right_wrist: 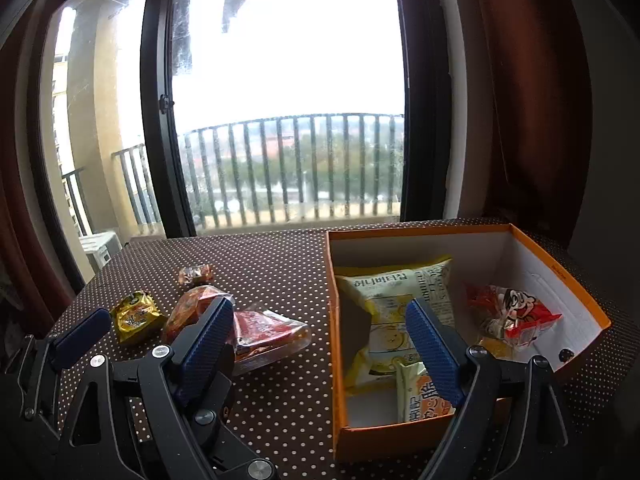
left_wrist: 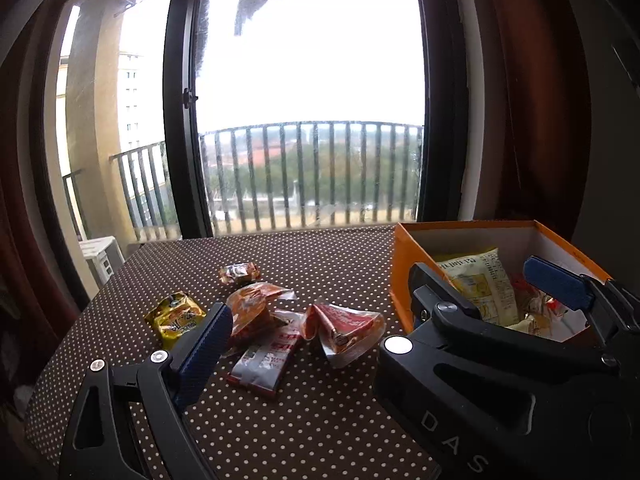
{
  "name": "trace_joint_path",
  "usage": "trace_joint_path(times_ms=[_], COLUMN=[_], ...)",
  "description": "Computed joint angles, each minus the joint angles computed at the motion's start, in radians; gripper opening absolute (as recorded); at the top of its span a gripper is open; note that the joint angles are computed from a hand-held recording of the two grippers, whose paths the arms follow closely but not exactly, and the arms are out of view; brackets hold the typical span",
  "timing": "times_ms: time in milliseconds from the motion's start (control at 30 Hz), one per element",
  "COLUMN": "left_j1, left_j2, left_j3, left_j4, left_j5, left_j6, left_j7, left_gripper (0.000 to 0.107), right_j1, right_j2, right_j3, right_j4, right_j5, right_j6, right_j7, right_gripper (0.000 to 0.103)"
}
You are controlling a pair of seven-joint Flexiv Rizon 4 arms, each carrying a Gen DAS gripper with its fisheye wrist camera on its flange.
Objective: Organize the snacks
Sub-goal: 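Move both open tools back over the remaining snacks on the table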
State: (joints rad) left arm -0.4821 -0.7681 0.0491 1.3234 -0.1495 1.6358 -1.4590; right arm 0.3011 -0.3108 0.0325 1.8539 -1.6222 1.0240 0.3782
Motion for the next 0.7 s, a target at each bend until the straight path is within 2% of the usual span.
trace_joint_path(times_ms=[267, 567, 700], left_j1=[0.007, 0.009, 0.036], left_j2=[0.011, -0.016, -0.034], left_j3=[0.034, 0.089, 0.063], left_j4=[0.044, 0.012, -0.020], left_j5=[-0.014, -0.016, -0.002], left_j6=[0.018, -0.033, -0.065], left_j7=[-0.034, -0.079, -0.076], left_gripper=[0.093, 0.093, 0.093], right_j1=[0.023, 0.053, 0.067], right_j2=[-0.065, -0.158, -0.196], right_j3=[-0.008, -0.040, -0.058], right_j4=[-0.058, -0.146, -0.184], right_j5=[-0.019, 0.010, 0.035], right_j6=[0.053, 0.129, 0.158], right_j7=[-0.003, -0.037, -0.056], right_gripper=[0.090, 0.090, 0.090])
